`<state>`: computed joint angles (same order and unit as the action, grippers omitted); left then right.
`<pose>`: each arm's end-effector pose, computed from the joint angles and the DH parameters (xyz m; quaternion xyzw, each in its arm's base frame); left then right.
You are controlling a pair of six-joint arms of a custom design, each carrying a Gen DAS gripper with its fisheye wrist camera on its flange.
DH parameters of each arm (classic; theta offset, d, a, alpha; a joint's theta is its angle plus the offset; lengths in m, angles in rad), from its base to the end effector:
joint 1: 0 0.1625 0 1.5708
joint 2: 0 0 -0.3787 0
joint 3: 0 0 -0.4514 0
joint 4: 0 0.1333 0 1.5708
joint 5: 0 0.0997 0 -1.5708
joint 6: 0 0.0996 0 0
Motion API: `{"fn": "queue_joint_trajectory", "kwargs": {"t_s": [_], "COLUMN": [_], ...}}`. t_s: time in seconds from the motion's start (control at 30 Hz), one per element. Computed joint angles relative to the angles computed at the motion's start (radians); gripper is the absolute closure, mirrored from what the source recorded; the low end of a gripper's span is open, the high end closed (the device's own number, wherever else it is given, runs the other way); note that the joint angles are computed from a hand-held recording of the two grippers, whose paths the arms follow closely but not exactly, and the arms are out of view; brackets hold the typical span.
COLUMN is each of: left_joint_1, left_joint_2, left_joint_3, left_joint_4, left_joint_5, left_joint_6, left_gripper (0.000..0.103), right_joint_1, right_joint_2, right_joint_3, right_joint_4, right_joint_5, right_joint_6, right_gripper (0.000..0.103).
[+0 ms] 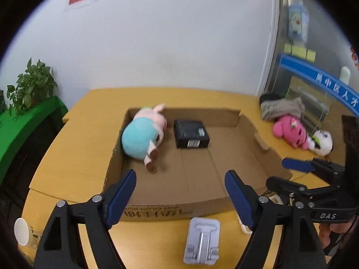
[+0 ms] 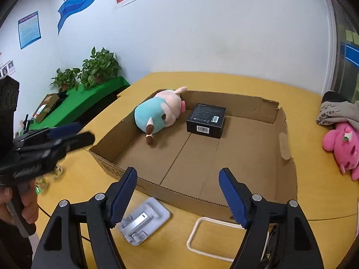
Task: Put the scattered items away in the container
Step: 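Move both grippers to the white folding phone stand on the table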
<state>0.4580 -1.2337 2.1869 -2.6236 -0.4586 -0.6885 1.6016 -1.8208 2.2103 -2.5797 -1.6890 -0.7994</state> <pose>-0.3413 -0.4164 0.1179 0.1529 0.8348 -0.4395 0.2943 0.1357 -0.4585 0.3354 0.3670 -0.8773 0.2610 0.1662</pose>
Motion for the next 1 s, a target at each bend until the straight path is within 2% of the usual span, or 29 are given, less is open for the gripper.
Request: {"fn": "queue_joint_trajectory", "kwargs": {"t_s": [0.03, 0.1, 0.13, 0.2, 0.23, 0.27, 0.3, 0.33, 0.37, 0.4, 0.43, 0.47, 0.5, 0.53, 0.57, 0.6, 0.67, 0.73, 0.77, 0.8, 0.87, 0.93, 1.0], "left_joint_1": [-0.004, 0.006, 0.014, 0.014, 0.008, 0.004, 0.0, -0.009, -0.021, -0.029, -0.031, -0.03, -0.022, -0.008, 0.01, 0.024, 0.023, 0.023, 0.024, 0.026, 0.025, 0.027, 0.049], "left_joint_2": [-0.005, -0.024, -0.03, -0.027, -0.023, -0.022, -0.02, -0.015, -0.004, 0.009, 0.015, 0.019, 0.019, 0.015, 0.008, 0.006, 0.014, 0.014, 0.008, 0.002, -0.004, 0.001, 0.012], "left_joint_3": [0.01, 0.011, 0.01, 0.016, 0.018, 0.016, 0.017, 0.026, 0.039, 0.047, 0.049, 0.049, 0.047, 0.045, 0.044, 0.047, 0.058, 0.066, 0.074, 0.084, 0.113, 0.137, 0.141], "left_joint_4": [-0.036, -0.018, -0.004, -0.005, 0.01, 0.033, 0.042, 0.018, -0.035, -0.085, -0.103, -0.117, -0.129, -0.142, -0.157, -0.176, -0.174, -0.128, -0.094, -0.078, -0.074, -0.067, -0.029], "left_joint_5": [-0.014, -0.081, -0.114, -0.114, -0.098, -0.087, -0.076, -0.055, -0.022, 0.008, 0.016, 0.013, -0.014, -0.071, -0.142, -0.193, -0.192, -0.193, -0.205, -0.219, -0.239, -0.269, -0.333], "left_joint_6": [0.025, 0.019, 0.01, -0.005, -0.027, -0.051, -0.067, -0.067, -0.045, -0.018, -0.001, 0.017, 0.035, 0.059, 0.087, 0.11, 0.113, 0.075, 0.038, 0.011, -0.029, -0.057, -0.076], "left_gripper": [0.029, 0.097, 0.101, 0.096, 0.09, 0.063, 0.027, 0.018, 0.018, 0.018, 0.018, 0.024, 0.05, 0.075, 0.099, 0.099, 0.099, 0.093, 0.077, 0.049, 0.022, 0.022, 0.022], "right_joint_1": [-0.004, -0.01, -0.011, -0.016, -0.019, -0.021, -0.023, -0.025, -0.027, -0.032, -0.04, -0.046, -0.052, -0.056, -0.059, -0.064, -0.069, -0.078, -0.085, -0.091, -0.104, -0.111, -0.109], "right_joint_2": [-0.007, -0.017, -0.022, -0.03, -0.036, -0.045, -0.052, -0.057, -0.062, -0.069, -0.078, -0.083, -0.087, -0.086, -0.079, -0.071, -0.064, -0.064, -0.068, -0.073, -0.072, -0.047, 0.0], "right_joint_3": [0.0, 0.002, 0.005, 0.01, 0.015, 0.022, 0.029, 0.034, 0.04, 0.046, 0.051, 0.049, 0.045, 0.039, 0.031, 0.024, 0.025, 0.028, 0.035, 0.044, 0.057, 0.077, 0.089], "right_joint_4": [0.009, 0.018, 0.017, 0.021, 0.021, 0.016, 0.006, -0.005, -0.018, -0.031, -0.039, -0.03, -0.01, 0.009, 0.023, 0.031, 0.032, 0.042, 0.045, 0.041, 0.047, 0.035, 0.044], "right_joint_5": [0.003, -0.004, -0.013, -0.015, -0.013, -0.012, -0.013, -0.016, -0.022, -0.019, -0.007, 0.003, 0.012, 0.015, 0.011, 0.006, -0.01, -0.014, -0.013, -0.014, -0.019, -0.061, -0.115], "right_joint_6": [0.007, 0.014, 0.019, 0.025, 0.025, 0.022, 0.017, 0.015, 0.018, 0.021, 0.021, 0.019, 0.015, 0.012, 0.012, 0.017, 0.035, 0.037, 0.036, 0.033, 0.024, 0.026, 0.037], "right_gripper": [0.027, 0.038, 0.044, 0.062, 0.063, 0.063, 0.06, 0.052, 0.022, 0.007, 0.008, 0.011, 0.025, 0.038, 0.063, 0.066, 0.065, 0.044, 0.024, 0.017, 0.017, 0.017, 0.017]}}
